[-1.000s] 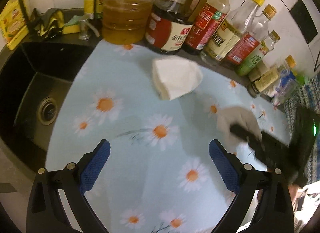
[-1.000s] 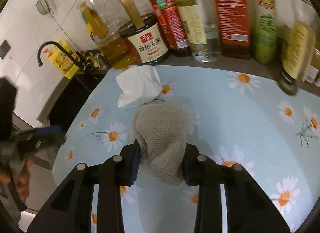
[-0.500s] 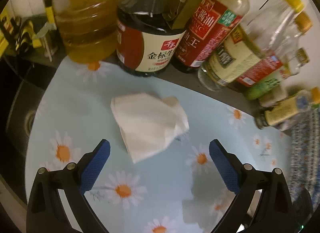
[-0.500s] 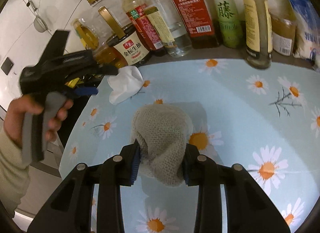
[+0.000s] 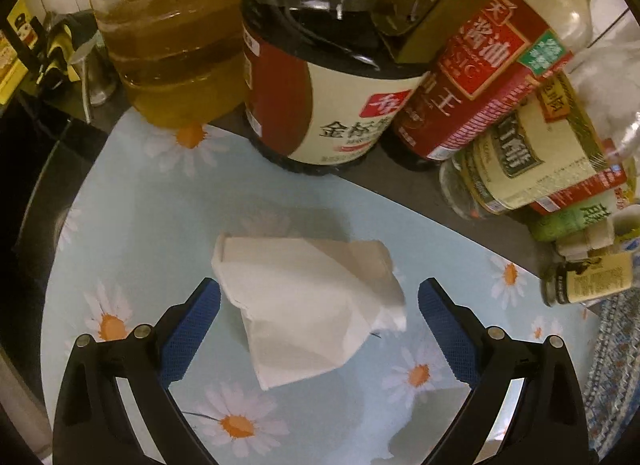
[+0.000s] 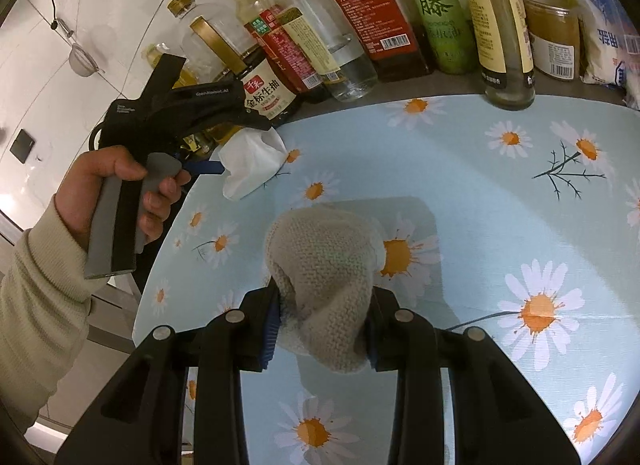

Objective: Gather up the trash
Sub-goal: 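Grasp the white tissue with the left tool while the right holds the towel, then carry the tissue and grey towel down over the black bin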

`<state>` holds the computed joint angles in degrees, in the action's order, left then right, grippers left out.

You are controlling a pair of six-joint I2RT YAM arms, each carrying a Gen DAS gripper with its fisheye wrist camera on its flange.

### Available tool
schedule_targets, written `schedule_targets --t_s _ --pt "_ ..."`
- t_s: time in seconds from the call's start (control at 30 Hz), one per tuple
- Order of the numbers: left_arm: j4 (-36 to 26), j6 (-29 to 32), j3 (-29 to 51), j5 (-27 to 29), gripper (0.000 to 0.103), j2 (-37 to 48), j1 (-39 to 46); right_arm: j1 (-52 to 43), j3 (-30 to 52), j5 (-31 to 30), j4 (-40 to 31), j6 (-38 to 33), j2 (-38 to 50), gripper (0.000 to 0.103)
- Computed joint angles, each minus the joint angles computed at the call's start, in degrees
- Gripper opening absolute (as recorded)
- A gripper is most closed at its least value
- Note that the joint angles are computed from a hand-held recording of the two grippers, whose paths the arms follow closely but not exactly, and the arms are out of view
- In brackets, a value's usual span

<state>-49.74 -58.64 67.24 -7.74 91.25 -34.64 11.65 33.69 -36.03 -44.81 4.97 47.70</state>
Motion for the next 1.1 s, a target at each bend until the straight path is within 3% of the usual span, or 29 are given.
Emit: schedule_targets --t_s 0.1,0.5,0.93,1.1 --pt "0.1 0.4 0.0 -1.4 0.085 0.3 -0.3 -1.2 0.4 -0.7 -0.2 -0.9 0.3 0.035" --pt "1.0 3.0 -2.4 -3.6 0.084 -4.2 -4.5 -7.6 1.1 -4.3 -5.0 -5.1 -0.7 0.035" --pt "-0.5 -1.3 -11.8 -5.0 0.084 -18.7 -16.3 -5.3 1.5 -1.5 -9.3 -1.7 -6.7 0.035" --pt "-4.0 -4.4 -12.9 -7.9 0.084 -23.1 -23.9 -1.6 1.3 1.4 -10.8 2.8 -10.7 0.035"
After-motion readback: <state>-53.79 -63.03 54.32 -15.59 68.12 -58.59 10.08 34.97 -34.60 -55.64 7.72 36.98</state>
